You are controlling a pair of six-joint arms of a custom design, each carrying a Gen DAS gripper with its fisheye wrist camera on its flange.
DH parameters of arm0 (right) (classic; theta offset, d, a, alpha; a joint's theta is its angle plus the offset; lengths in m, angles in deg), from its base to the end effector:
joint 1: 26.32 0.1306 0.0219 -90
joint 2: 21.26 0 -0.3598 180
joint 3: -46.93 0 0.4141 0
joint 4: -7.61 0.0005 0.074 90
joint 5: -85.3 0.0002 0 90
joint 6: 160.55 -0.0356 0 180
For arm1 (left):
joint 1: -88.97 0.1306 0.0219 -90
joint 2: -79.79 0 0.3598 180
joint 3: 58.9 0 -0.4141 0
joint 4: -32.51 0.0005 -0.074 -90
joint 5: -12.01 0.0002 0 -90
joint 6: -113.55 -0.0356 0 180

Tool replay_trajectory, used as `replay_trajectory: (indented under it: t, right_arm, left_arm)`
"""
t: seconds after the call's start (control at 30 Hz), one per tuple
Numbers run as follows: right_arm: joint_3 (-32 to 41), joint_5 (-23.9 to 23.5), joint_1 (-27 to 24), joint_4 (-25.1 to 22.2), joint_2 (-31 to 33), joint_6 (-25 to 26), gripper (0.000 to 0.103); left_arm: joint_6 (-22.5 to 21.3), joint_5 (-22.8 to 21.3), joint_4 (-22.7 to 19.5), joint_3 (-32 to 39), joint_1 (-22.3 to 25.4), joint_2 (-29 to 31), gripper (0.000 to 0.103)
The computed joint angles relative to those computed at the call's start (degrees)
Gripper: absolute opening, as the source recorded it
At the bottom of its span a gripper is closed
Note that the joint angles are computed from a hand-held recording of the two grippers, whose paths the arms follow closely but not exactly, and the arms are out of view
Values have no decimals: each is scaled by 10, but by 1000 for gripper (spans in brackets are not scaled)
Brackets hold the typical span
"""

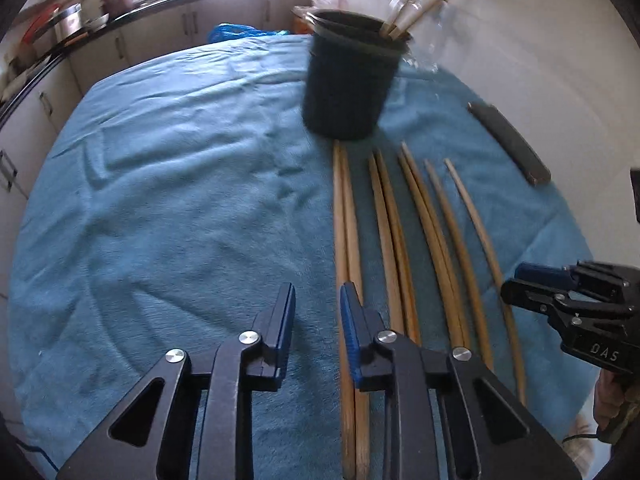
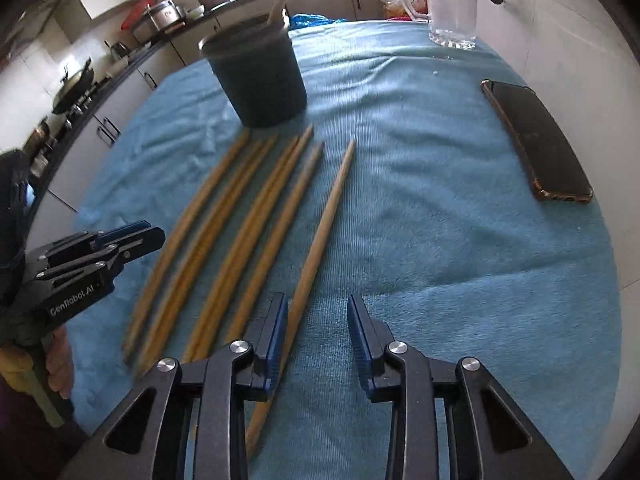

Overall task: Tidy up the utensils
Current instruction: 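Lower both tools to the chopsticks and close each on one chopstick, then raise both held chopsticks over the black cup and open both tools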

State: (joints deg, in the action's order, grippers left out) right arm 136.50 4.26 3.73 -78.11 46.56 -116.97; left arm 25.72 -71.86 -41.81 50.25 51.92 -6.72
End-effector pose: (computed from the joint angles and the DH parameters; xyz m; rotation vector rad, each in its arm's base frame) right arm 0.2786 0.1542 0.5190 0.4298 2.6473 0.2186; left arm 0.3959 -0.3042 0.5080 0.8277 2.5027 -0.3811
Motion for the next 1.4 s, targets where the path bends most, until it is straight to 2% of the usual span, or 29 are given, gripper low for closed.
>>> replay_trajectory:
  t: [0.07,0.2,0.3,0.33,0.37,0.5,0.57,0.7,0.77,0.87,1.1,1.4]
  right_arm:
    - [0,22,8,5,4,1,33]
    - [3,40,11,4,13,11,30]
    - [9,51,10,2,20,12,24]
    - [7,56,12,2,20,8,18]
    - [7,57,10,2,20,6,13]
    - [-5,40,-2,8,3,-20,9]
    - [-10,34,-5,0,-8,-30,9]
    - [-21,12,-14,-13,-32,-47,9]
    - [-21,2,-21,-11,-32,-39,10]
    - [-15,-4,-35,-10,-23,-27,10]
    - [23,-7,-71,-18,30,33,10]
    - [86,8,-97,-47,106,96,10]
  left_arm:
    - [-8,-1,-6,9,-4,7,15]
    - [-13,-4,-17,30,-10,25,14]
    - [-16,-29,-13,36,-20,33,13]
    - [-14,-38,-19,44,-23,38,10]
    - [-4,-46,-24,52,-24,44,7]
    - [42,-34,-53,65,-10,50,7]
    - [71,-12,-72,56,6,38,7]
    - [76,-5,-111,61,15,32,7]
    - [70,-2,-117,73,17,39,7]
    - [61,-20,-123,104,14,62,10]
    - [61,-8,-151,191,21,139,11]
    - [54,-6,-133,221,19,170,11]
